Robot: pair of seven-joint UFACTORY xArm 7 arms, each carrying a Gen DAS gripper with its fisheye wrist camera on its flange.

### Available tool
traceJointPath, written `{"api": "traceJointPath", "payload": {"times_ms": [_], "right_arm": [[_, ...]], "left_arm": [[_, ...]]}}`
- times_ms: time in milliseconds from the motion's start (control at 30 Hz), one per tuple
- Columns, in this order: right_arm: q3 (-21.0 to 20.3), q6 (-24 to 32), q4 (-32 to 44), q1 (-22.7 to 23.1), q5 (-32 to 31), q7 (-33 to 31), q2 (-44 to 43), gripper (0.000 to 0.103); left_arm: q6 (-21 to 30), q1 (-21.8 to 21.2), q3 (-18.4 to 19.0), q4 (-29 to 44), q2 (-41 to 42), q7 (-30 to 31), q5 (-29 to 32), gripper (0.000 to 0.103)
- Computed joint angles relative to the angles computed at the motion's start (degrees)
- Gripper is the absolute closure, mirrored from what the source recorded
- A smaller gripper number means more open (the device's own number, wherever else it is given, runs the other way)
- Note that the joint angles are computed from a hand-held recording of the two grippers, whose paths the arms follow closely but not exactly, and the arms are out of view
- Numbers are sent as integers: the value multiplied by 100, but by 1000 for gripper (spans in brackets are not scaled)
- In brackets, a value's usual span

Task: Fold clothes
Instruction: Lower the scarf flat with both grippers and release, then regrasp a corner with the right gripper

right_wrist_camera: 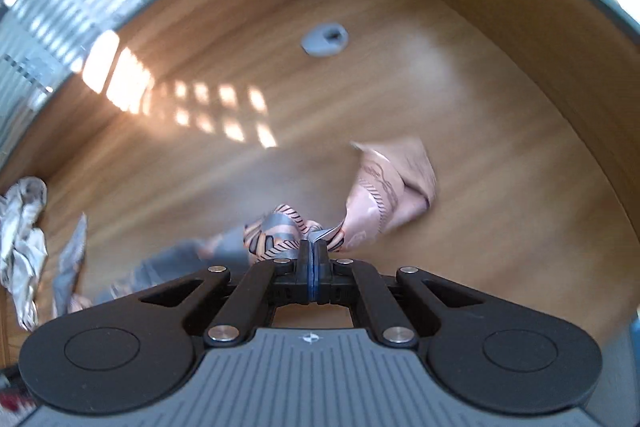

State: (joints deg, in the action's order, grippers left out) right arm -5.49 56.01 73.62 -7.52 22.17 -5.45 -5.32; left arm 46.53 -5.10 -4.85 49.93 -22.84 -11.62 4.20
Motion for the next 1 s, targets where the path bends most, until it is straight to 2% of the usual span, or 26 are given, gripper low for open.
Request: {"api": "traceJointPath", "payload": {"times_ms": [200,300,400,500,600,833,900,1000], "right_arm": [[-44,296,-1085,-135,-747,377,-710,100],[-53,-13,-1280,-137,-941,462,-887,99],[-68,-352,-1204,-115,-1085,373,-831,91],[-65,-527,-786,-38,-1183,-1,-400,85],[-29,-467,-399,19,-1223,-663,-21,81],[222,-196,234,130,-1861,-2032,703,76],[251,-38,404,131,-1894,-2235,870,77],[235,-151,517,77,-1794,-2226,935,102]], "left_arm": [[98,-65,8,230,283,439,125,65],[147,-87,-17,273,340,529,157,65],[177,-110,-44,304,385,552,175,64],[178,-145,-81,319,417,511,171,64],[175,-185,-119,320,444,445,175,64],[153,-288,-240,369,598,194,302,63],[138,-322,-247,388,640,115,296,63],[131,-373,-261,432,722,11,287,63]]}}
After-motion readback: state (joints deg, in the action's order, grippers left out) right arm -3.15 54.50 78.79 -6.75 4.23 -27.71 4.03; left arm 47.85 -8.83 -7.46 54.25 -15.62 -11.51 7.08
